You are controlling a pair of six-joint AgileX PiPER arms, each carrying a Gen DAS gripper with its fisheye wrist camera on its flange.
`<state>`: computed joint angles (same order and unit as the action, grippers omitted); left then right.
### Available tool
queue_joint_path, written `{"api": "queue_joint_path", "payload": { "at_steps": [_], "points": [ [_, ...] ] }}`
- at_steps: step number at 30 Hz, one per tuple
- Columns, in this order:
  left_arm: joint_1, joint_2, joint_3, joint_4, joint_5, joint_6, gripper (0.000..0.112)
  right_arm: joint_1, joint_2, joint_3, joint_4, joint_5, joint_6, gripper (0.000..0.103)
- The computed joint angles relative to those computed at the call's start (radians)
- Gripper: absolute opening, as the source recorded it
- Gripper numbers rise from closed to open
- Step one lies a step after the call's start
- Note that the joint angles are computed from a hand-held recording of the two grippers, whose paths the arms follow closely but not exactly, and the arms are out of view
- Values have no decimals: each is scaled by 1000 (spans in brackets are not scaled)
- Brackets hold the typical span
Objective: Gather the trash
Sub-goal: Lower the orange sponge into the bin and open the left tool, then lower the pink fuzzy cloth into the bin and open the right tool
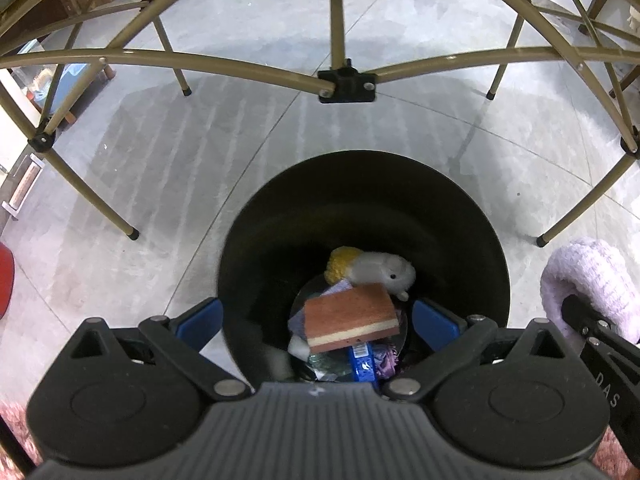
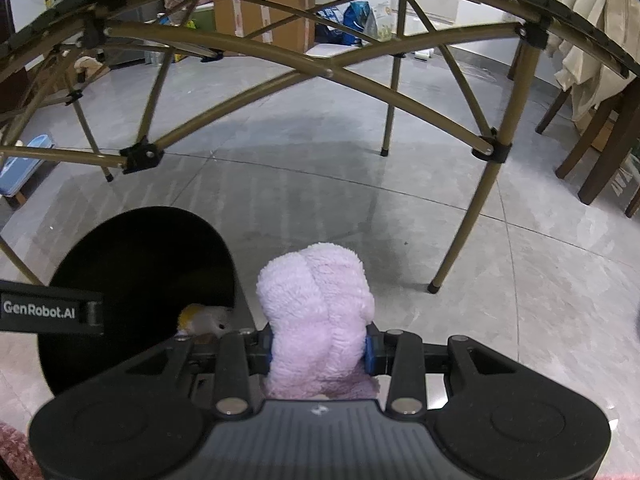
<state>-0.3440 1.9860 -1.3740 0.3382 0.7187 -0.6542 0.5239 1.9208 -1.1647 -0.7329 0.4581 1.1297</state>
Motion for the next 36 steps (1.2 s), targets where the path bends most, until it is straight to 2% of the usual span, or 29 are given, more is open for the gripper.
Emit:
{"api": "queue_joint_path", "payload": {
  "at_steps": [13, 36],
  "points": [
    [88, -102, 120, 9, -64, 71, 103, 64, 19, -82, 88, 17, -102, 36],
    [216, -163, 212, 35, -105, 104, 103, 180, 149, -306, 235, 96, -286, 36]
  ]
}}
